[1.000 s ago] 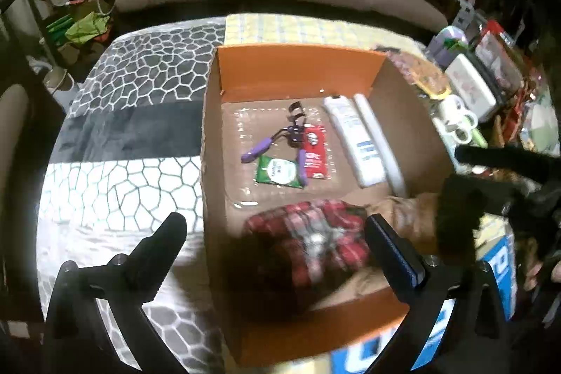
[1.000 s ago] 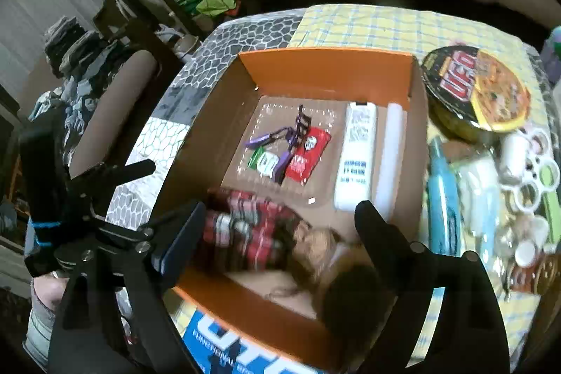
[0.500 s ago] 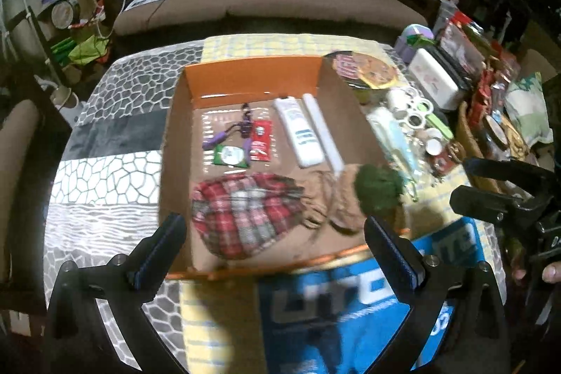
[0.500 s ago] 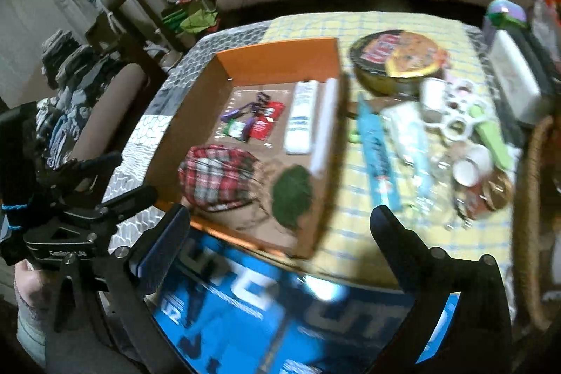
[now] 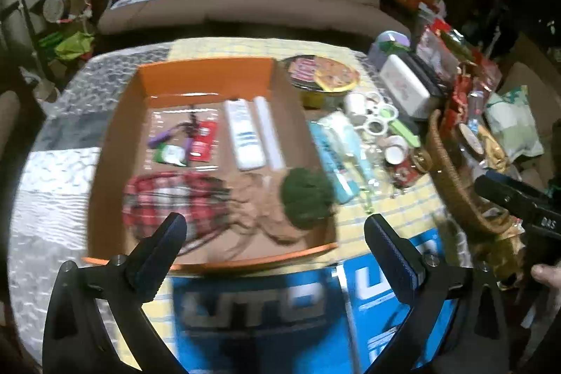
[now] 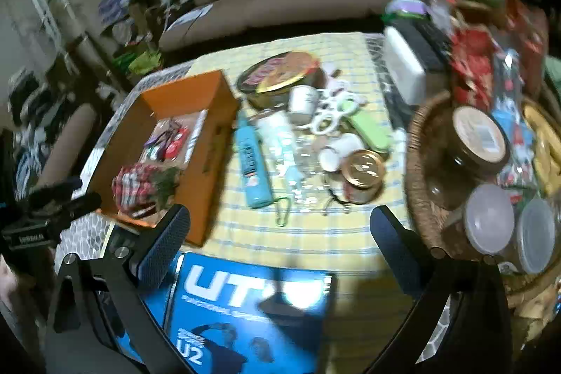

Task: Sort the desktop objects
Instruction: 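Grasp the green carabiner on the table with the right tool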

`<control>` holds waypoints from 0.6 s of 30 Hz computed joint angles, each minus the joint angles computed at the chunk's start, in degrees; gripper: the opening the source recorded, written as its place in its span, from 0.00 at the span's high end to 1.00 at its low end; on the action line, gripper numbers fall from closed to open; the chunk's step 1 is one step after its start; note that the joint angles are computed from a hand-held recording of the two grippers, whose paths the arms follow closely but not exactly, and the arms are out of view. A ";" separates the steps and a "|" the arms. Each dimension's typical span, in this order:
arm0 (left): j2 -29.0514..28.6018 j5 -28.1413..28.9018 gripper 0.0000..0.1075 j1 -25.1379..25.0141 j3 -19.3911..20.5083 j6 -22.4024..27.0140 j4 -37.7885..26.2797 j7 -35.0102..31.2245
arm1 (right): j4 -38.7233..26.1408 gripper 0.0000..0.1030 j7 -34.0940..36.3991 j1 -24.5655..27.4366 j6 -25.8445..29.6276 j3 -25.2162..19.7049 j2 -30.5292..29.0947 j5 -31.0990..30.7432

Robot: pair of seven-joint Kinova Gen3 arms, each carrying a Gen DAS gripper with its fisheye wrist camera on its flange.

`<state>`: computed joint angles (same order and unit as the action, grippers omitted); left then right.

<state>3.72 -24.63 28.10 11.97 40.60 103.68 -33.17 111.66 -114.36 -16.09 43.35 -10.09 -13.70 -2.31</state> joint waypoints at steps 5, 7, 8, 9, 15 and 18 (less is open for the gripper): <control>4.16 -0.57 0.04 1.98 -0.35 -3.50 -1.29 1.03 | 3.00 0.17 8.64 -1.02 -3.72 5.79 1.77 -7.11; 5.33 -1.04 0.04 3.07 -1.06 -4.02 -1.79 0.94 | 3.76 0.37 12.68 -1.47 -5.20 6.68 3.69 -10.00; 5.98 -1.69 0.04 3.74 -1.54 -3.98 -2.05 1.27 | 3.80 0.40 14.43 -1.51 -5.66 6.81 4.84 -11.06; 6.64 -2.42 0.04 4.36 -2.11 -3.85 -2.25 1.68 | 3.78 0.44 15.83 -1.51 -6.14 6.56 6.24 -11.70; 7.19 -0.79 0.04 3.78 -4.08 -6.56 -0.51 -0.06 | 0.72 0.61 21.38 -1.26 -6.48 4.14 15.81 -13.17; 7.11 -1.84 0.04 4.16 -4.92 -6.85 0.11 0.53 | -3.99 0.62 17.91 -2.65 -2.97 3.13 21.94 -7.94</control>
<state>10.83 -26.47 32.26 7.05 33.75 103.79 -32.65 107.67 -96.46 -18.74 40.38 -6.96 8.23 -10.25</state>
